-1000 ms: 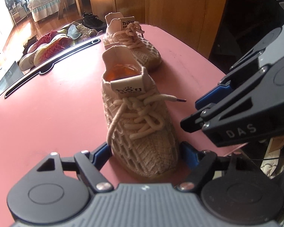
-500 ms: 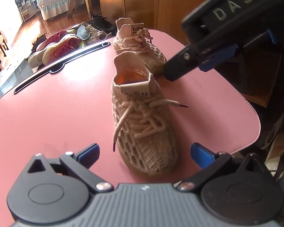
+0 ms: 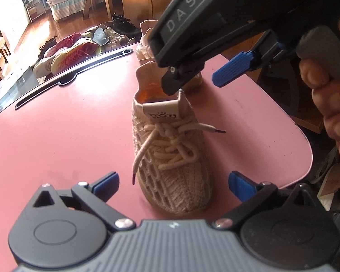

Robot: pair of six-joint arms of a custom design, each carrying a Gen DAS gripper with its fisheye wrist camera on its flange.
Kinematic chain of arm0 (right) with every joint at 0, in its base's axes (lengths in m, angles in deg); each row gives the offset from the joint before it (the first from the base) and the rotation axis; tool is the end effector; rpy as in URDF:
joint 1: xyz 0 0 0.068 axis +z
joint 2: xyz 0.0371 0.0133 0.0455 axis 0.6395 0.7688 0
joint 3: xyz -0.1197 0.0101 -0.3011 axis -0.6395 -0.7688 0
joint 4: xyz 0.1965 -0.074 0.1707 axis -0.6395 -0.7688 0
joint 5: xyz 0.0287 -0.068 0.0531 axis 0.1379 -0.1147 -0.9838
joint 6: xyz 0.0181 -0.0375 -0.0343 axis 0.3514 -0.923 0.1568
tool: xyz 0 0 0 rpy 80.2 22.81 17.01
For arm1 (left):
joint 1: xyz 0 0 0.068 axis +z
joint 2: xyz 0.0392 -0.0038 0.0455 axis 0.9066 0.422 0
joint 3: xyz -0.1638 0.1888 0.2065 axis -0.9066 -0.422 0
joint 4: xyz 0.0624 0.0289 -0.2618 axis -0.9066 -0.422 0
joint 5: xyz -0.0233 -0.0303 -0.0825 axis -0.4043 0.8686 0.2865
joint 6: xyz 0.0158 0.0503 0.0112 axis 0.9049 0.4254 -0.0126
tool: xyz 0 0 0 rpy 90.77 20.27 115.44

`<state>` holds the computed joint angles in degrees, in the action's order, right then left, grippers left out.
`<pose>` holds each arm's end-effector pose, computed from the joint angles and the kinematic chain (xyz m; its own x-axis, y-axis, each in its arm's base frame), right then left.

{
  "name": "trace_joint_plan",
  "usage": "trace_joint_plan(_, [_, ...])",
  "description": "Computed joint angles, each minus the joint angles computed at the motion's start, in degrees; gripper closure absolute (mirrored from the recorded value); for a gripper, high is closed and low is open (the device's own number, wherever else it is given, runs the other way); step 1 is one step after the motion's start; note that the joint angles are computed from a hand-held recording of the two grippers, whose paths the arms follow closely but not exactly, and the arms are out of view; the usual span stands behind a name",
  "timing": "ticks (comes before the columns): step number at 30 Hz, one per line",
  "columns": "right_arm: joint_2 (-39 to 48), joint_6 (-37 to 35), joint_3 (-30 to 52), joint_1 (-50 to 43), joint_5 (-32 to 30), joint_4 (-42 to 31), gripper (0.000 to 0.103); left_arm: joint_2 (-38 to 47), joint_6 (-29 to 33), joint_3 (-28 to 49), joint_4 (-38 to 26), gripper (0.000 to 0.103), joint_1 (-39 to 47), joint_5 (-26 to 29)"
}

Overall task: Organize scattered shoes
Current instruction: 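Grip the sneaker's heel collar and slide it beside its mate, right gripper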

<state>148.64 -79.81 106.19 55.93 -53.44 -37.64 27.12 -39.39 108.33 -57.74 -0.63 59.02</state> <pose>0.2319 0.0826 0.3141 -0.7364 -0.5061 -0.4489 -0.6501 0.7131 0.2625 0.0870 -0.1489 0.2630 -0.8378 -0.1847 -0.5138 -0.2170 0.9762 0.0029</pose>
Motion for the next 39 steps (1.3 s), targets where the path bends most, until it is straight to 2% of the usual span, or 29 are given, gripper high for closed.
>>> trace_joint_plan(9, [0.0,1.0,-2.1,4.6,3.6,2.3,0.049,0.1,0.5,-0.8,1.1,0.000,0.3,1.8])
trace_joint_plan(13, [0.5,0.9,-2.1,5.1,2.3,2.0,0.073,1.0,0.6,-0.6,0.6,0.000,0.1,2.4])
trace_joint_plan(16, [0.3,0.5,-2.4,5.6,2.2,2.4,0.080,0.8,-0.2,-1.4,1.1,0.000,-0.7,2.0])
trace_joint_plan(17, [0.3,0.7,-2.4,5.5,2.2,2.5,0.089,0.7,-0.6,-1.6,1.2,0.001,-1.0,1.6])
trace_joint_plan(20, [0.9,2.1,-2.3,4.5,0.6,2.9,0.096,0.6,-1.0,-2.2,1.7,0.010,-1.2,1.0])
trace_joint_plan(22, [-0.2,2.2,-2.7,5.4,1.4,4.1,0.096,0.6,-0.3,-1.9,1.8,0.026,-1.4,0.2])
trace_joint_plan(24, [-0.8,2.6,-3.2,6.3,2.6,5.2,0.097,0.7,0.0,-1.7,1.8,0.026,-1.3,-0.2])
trace_joint_plan(39, [0.5,5.6,-2.2,8.1,-0.6,8.4,0.098,-0.7,-3.3,-1.1,-1.9,0.032,0.7,-2.3])
